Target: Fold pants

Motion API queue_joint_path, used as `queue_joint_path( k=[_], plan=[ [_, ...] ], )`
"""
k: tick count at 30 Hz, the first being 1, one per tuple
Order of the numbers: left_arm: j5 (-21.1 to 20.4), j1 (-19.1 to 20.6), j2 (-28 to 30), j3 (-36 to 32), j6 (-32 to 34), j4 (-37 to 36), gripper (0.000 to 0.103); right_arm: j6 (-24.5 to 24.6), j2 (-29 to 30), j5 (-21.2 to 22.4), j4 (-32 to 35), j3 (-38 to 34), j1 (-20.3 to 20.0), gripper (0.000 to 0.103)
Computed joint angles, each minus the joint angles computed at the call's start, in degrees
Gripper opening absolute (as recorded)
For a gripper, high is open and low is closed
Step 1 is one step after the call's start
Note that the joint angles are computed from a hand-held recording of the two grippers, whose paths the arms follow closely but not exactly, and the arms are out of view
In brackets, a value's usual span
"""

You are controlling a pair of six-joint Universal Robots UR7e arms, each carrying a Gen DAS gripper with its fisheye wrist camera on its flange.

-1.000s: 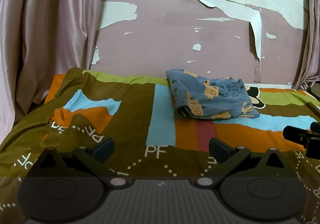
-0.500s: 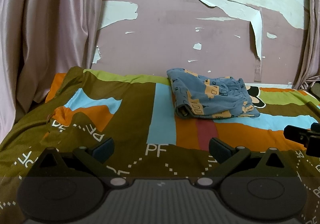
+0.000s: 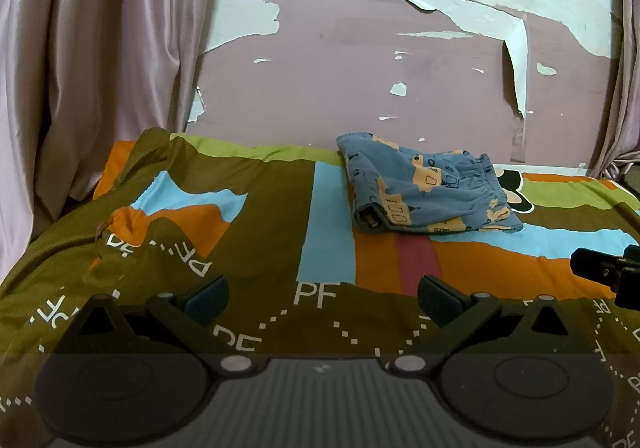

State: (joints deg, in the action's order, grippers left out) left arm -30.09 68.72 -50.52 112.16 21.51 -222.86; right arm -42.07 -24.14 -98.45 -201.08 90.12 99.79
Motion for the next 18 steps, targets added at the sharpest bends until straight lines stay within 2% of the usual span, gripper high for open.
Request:
queue_joint_path(
  k=[11, 15, 18],
  plan=[
    [0.62, -0.11, -0.02, 0.27, -0.31, 0.22, 0.103, 0.25, 0.02, -0.37, 0.13, 0.04, -0.02, 0.102],
    [4.13, -0.68, 1.84, -1.82, 4.86, -2.90, 0.103, 0.24, 0.06, -0.59, 0.06, 0.05, 0.02, 0.102],
    [4.24, -0.71, 1.72, -2.02, 5.46, -2.23, 0.103, 0.31, 0.06, -0.63, 0.11, 0.05, 0.03, 0.102]
  ],
)
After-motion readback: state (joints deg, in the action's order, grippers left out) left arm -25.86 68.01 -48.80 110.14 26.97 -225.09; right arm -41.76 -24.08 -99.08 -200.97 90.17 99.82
